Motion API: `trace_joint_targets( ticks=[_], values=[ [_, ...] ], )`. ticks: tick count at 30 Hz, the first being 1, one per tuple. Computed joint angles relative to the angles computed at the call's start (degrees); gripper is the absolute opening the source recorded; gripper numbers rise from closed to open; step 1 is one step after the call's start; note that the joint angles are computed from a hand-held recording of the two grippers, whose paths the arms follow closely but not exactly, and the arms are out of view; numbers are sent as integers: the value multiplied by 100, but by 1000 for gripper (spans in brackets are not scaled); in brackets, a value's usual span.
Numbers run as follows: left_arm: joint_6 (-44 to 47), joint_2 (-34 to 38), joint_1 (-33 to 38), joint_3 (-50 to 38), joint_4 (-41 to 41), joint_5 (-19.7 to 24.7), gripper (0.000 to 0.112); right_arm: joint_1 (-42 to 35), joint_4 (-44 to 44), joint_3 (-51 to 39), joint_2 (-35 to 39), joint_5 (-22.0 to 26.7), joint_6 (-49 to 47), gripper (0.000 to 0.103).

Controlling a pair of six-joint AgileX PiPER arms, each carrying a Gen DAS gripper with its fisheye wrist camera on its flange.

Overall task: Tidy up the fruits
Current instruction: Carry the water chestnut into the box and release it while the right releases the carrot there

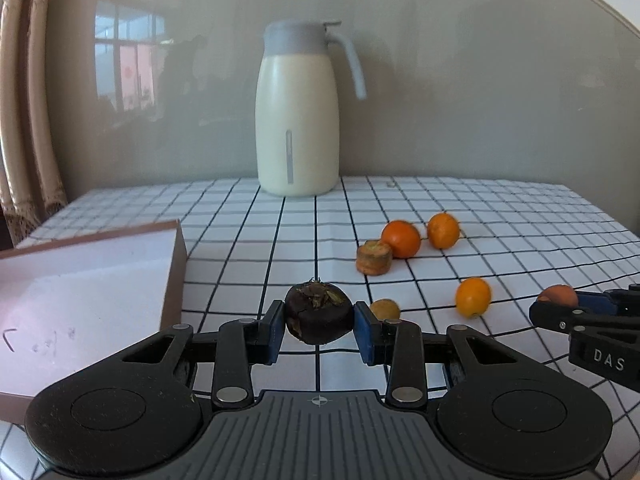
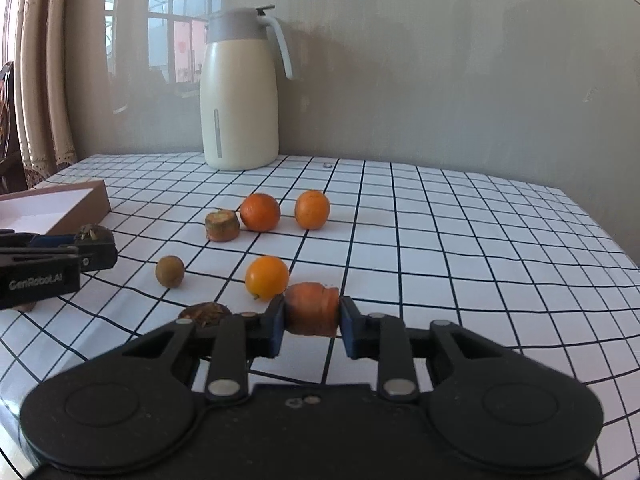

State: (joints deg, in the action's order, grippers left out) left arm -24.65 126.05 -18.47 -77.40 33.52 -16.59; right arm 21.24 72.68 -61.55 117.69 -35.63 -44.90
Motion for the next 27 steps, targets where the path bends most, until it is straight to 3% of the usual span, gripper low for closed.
trace_joint_targets(
  ticks=[10, 27],
  values=[
    [476, -570, 271, 710, -444, -626, 37, 319, -116, 328, -399, -503, 223, 20],
    [495, -802, 807, 895, -424, -864, 37, 697, -310, -15, -364, -697, 116, 20]
  ],
)
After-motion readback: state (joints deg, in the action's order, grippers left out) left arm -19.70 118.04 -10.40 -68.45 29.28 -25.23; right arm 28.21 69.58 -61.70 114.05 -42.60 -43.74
